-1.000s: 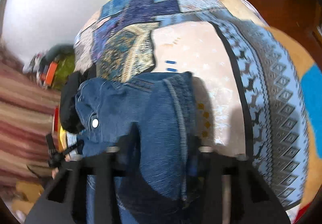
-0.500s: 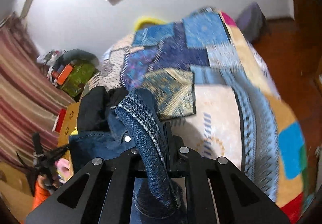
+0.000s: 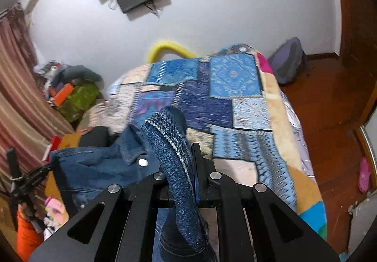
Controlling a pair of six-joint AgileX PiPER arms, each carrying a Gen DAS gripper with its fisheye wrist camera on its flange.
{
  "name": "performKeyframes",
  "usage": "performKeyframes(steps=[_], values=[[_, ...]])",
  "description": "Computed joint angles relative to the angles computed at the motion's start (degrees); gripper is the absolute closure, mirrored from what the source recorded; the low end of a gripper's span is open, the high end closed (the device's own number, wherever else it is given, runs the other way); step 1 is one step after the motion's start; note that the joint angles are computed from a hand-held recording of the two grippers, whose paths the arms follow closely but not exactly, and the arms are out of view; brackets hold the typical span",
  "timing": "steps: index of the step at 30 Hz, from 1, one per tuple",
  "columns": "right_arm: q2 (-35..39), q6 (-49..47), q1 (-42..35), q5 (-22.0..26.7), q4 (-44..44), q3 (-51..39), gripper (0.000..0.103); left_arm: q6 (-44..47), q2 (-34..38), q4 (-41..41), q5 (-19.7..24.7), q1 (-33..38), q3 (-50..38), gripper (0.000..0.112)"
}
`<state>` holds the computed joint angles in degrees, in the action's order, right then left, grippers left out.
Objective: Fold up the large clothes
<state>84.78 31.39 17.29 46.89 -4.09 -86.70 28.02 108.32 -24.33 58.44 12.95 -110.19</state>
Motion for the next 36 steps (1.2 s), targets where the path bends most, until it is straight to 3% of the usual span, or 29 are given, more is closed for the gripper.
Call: performKeyframes(steps=[6, 9, 11, 15, 20, 26, 31, 35, 36], values=[[8.8, 0.7, -4.3, -0.3, -2.4, 2.0, 0.096, -7.6, 13.6, 11.2, -1.5, -3.1, -10.0, 0.107], [11.4, -2.4, -8.1, -2.0, 1.9, 5.0, 0.096, -9.1, 20.1, 11.4, 1.5, -2.3, -16.3, 0.106], [12.2, -5.4, -10.5, -3.2, 6.2, 6.8, 0.093, -9.4, 22.6, 10.5, 2.9, -1.8, -19.0, 0.106], [10.6, -3.0, -10.4, -4.0, 4.1, 9.1, 0.086, -9.3, 23.3, 13.4, 2.1, -2.8, -18.6, 0.103], [7.8, -0.4, -9.6, 0.0, 2.4, 8.0, 0.085, -9.0, 18.9, 15.8, -0.4, -3.7, -13.1, 0.103], [0.8, 0.5, -5.6, 3.0, -2.4, 9.6, 0.065, -5.5, 10.4, 15.3, -2.6, -2.9, -3.8, 0.102], [-6.5, 6.1, 1.9, 7.6, -11.2, 11.2, 0.047, -1.3, 2.7, 12.8, -3.2, -1.1, 4.4, 0.089], [-10.4, 9.8, 6.9, 10.9, -15.4, 12.2, 0.040, 2.8, -3.7, 11.4, -3.7, 0.3, 12.1, 0.078], [-11.2, 10.5, 8.0, 11.5, -16.0, 12.7, 0.039, 3.6, -5.0, 11.2, -4.1, 0.5, 13.9, 0.070]])
